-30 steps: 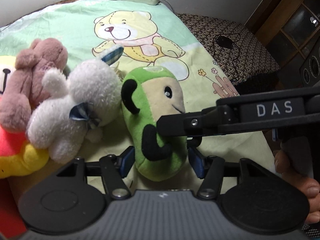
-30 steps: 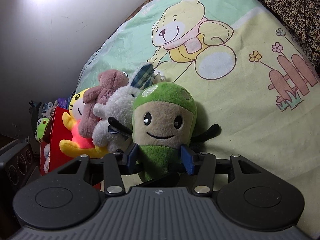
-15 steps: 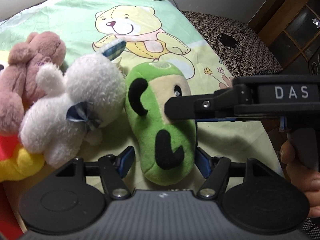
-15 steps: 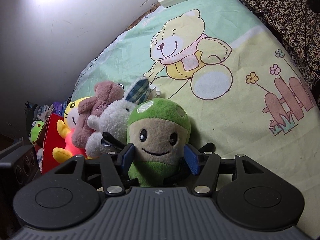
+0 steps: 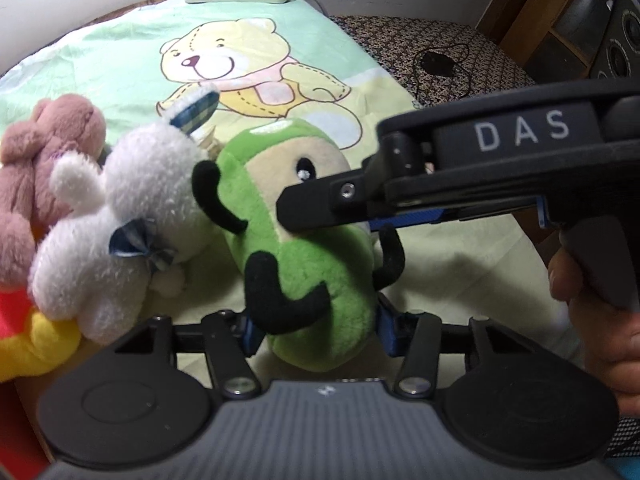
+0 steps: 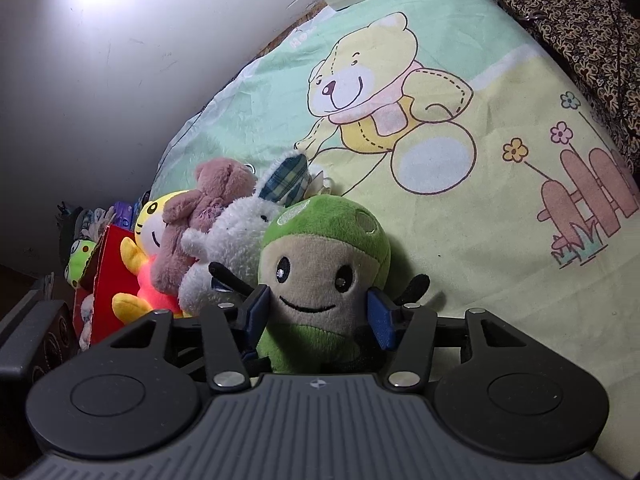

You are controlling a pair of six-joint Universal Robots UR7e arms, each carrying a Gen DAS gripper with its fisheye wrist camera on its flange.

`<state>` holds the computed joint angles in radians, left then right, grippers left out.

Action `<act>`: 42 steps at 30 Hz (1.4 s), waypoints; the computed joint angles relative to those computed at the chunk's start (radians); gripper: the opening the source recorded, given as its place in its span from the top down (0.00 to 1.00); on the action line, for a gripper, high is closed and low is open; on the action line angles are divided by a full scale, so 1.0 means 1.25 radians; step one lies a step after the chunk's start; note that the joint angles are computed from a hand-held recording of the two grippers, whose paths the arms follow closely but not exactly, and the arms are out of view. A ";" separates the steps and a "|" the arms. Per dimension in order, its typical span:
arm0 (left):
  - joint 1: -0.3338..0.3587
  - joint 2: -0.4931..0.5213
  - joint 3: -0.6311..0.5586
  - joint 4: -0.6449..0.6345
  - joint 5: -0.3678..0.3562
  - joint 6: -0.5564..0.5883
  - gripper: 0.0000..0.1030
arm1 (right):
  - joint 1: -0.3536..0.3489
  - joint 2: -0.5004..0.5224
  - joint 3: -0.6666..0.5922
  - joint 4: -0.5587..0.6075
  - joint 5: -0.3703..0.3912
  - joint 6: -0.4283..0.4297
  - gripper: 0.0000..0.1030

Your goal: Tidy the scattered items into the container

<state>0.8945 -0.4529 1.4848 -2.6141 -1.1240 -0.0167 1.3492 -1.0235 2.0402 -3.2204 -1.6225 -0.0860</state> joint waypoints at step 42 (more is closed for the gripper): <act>-0.033 -0.293 0.348 -0.356 0.089 0.165 0.52 | 0.248 0.102 0.003 -0.243 -0.076 -0.002 0.47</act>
